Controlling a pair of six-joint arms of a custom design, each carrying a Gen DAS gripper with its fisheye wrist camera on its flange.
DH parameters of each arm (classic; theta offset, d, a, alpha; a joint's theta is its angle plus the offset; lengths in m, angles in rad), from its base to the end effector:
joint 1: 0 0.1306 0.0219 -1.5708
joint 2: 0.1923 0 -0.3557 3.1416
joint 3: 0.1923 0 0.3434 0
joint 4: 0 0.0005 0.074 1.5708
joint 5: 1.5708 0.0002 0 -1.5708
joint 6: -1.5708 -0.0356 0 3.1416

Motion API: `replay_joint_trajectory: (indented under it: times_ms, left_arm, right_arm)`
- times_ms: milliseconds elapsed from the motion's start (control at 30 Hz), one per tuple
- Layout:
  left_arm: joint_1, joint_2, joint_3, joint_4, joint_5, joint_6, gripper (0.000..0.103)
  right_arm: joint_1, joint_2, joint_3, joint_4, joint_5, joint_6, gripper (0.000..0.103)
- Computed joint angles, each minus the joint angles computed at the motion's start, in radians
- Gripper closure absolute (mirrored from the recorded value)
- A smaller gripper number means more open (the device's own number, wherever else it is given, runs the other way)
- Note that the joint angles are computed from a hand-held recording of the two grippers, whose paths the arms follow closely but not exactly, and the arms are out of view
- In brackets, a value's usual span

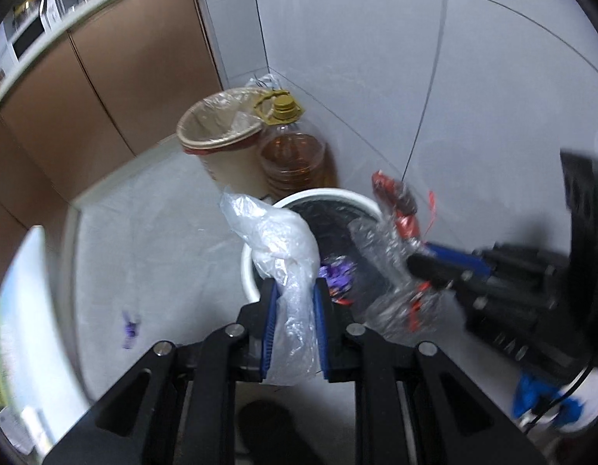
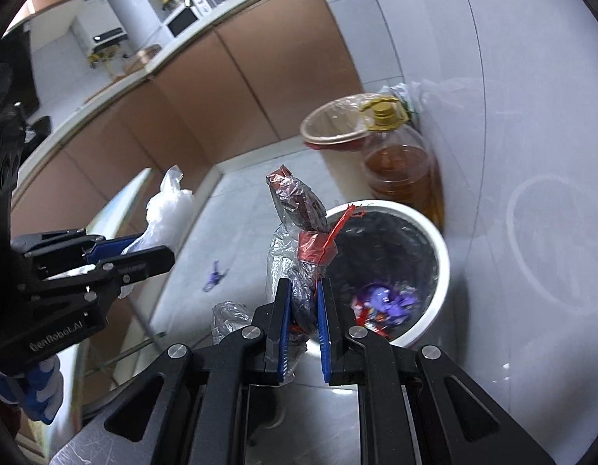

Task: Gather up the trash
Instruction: 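Carry both bags over the white bin and open both grippers to drop them, then move both tools back over the table toward the white tissues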

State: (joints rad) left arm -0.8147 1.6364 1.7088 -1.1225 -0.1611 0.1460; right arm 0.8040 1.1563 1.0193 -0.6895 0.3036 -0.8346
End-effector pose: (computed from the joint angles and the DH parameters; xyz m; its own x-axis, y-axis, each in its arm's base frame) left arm 0.3532 -0.3669 0.4046 -0.6853 0.5174 -0.5124 0.5697 0.8192 0.0653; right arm 0.2555 0.2491 0.3511 -0.7478 0.2430 -0.6178 0.0111 0.9350 0.3543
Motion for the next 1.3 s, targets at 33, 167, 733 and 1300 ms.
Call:
replay_joint_trajectory:
  times_ms: [33, 167, 733, 1300]
  left_arm:
    - [0.007, 0.028, 0.029, 0.0, 0.017, 0.004, 0.086]
    - [0.029, 0.107, 0.118, 0.0, 0.059, 0.025, 0.083]
    - [0.037, 0.09, 0.103, 0.038, 0.072, 0.123, 0.052]
    - [-0.08, -0.215, -0.135, 0.07, -0.26, 0.154, 0.052]
  right_arm:
    - [-0.015, 0.011, 0.002, 0.002, -0.004, 0.006, 0.09]
    - [-0.07, 0.057, 0.011, 0.011, -0.024, 0.021, 0.087]
    - [-0.081, 0.092, 0.006, -0.013, 0.007, -0.011, 0.055]
    - [0.127, 0.015, 0.067, -0.144, 0.152, -0.109, 0.052]
